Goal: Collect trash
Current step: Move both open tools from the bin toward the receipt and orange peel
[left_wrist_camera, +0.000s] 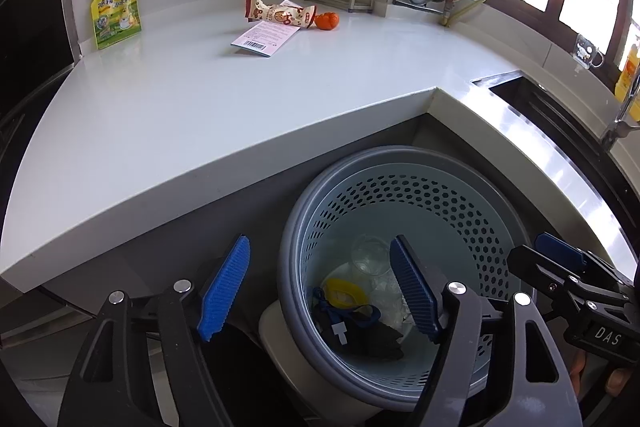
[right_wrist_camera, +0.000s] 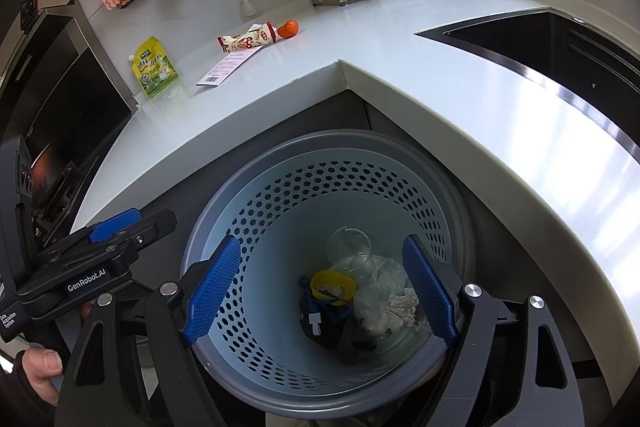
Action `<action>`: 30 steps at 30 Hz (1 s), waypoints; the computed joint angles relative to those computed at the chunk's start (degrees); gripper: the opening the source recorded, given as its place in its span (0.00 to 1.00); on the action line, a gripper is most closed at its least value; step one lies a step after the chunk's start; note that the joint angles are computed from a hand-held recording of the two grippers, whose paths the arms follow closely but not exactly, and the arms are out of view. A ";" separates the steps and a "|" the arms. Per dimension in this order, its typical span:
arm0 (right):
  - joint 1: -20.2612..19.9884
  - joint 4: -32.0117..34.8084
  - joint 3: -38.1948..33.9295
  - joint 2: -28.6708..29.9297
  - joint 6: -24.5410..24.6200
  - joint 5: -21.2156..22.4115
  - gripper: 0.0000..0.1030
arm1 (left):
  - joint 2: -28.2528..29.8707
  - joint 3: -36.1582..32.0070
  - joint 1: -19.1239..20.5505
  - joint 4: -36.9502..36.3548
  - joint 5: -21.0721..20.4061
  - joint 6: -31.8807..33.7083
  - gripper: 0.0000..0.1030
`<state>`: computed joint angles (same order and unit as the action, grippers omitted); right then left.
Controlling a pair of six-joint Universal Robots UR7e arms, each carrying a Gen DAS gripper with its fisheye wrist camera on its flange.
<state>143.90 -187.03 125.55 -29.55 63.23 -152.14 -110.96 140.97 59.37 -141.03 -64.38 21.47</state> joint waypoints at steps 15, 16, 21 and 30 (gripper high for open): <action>0.52 -0.46 0.13 -0.19 -0.28 -0.97 0.77 | -0.42 -1.28 0.55 0.51 -1.20 -0.43 0.83; 0.54 -0.62 0.09 -0.14 -0.49 -1.06 0.77 | -0.43 -1.34 0.53 0.55 -1.29 -0.53 0.83; 0.73 -1.87 -0.17 0.06 -1.88 -1.41 0.77 | -0.61 -1.63 0.39 0.88 -1.44 -0.66 0.83; 0.44 -4.50 -0.28 0.10 -4.06 -1.48 0.77 | -0.82 -2.45 -0.36 0.95 -2.05 -0.89 0.86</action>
